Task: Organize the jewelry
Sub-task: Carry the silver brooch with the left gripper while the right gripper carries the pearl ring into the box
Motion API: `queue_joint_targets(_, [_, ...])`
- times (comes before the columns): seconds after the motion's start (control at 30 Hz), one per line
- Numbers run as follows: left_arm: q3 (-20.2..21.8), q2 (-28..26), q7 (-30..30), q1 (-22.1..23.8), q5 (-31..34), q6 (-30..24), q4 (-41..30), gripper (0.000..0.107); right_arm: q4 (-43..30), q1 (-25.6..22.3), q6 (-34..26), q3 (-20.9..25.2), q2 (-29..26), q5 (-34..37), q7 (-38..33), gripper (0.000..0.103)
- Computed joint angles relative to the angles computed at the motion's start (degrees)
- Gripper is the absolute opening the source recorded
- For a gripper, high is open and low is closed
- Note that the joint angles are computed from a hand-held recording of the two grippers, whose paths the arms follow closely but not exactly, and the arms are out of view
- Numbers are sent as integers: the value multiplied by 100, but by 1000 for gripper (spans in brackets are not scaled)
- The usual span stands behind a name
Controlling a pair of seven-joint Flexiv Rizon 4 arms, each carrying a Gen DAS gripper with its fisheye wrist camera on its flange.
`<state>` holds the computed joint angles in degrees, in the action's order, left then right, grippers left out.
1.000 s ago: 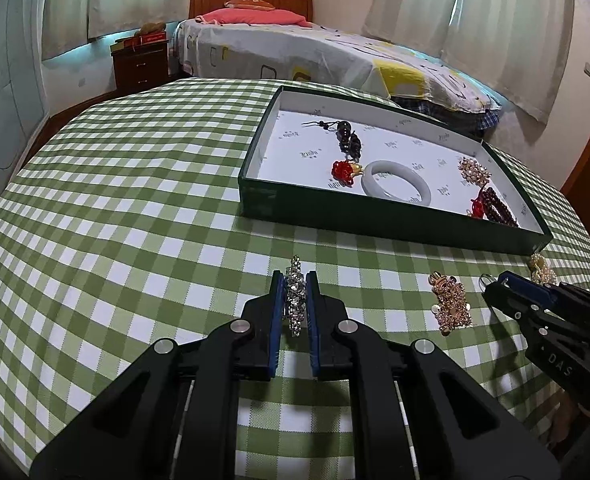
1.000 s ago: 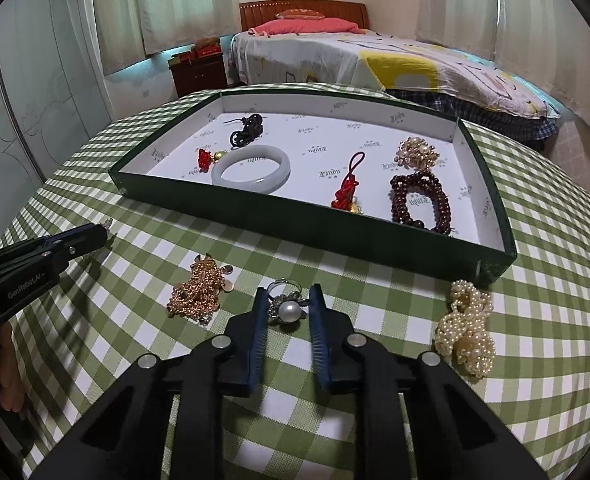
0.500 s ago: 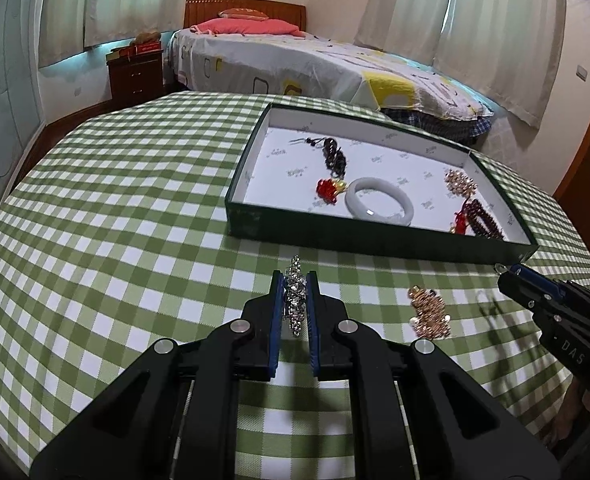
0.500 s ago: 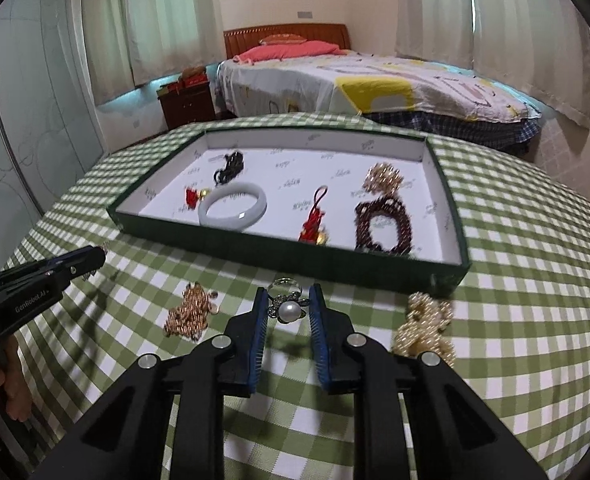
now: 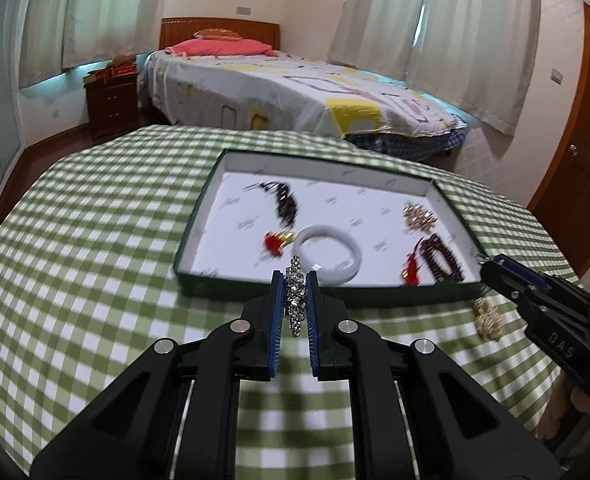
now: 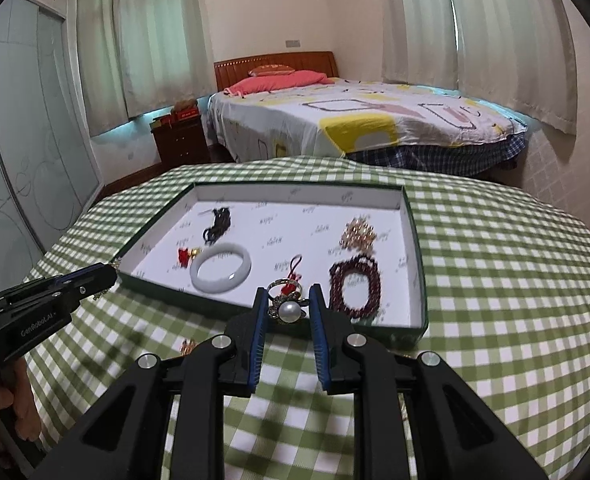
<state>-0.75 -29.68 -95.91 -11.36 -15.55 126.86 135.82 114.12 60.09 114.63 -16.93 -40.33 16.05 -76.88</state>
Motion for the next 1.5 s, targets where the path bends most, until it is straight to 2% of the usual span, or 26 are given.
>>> queue_joint_targets(0.3, [-78, -164, 295, 21, 125, -171, -698, 11, -442, -66, 3, -183, -155, -6, -23, 22])
queue_joint_targets(0.63, [-38, -578, 736, -27, -27, -300, -1613, 11, -1108, -143, -117, -409, -462, -50, 31, 22])
queue_joint_targets(0.8, [-87, -938, 881, 60, -165, -868, -2128, 11, -1462, -425, -462, -265, -734, -377, 288, 22])
queue_joint_targets(1.03, [200, -1310, 1080, -155, -396, -1513, -2701, 11, -1761, -665, -883, -197, -1044, -999, 787, 22])
queue_joint_targets(1.23, [380, -1494, 1144, -275, -532, -2087, -3040, 11, -1852, -862, -1153, -108, -1109, -1499, 1194, 22])
queue_joint_targets(1.4, [420, -1539, 1002, -240, -483, -2519, -3209, 11, -1868, -975, -1303, -50, -1115, -1858, 1446, 22])
queue_joint_targets(1.5, [587, -1573, 905, -342, -422, -2759, -3310, 11, -1887, -1064, -1408, 12, -1116, -2048, 1577, 22])
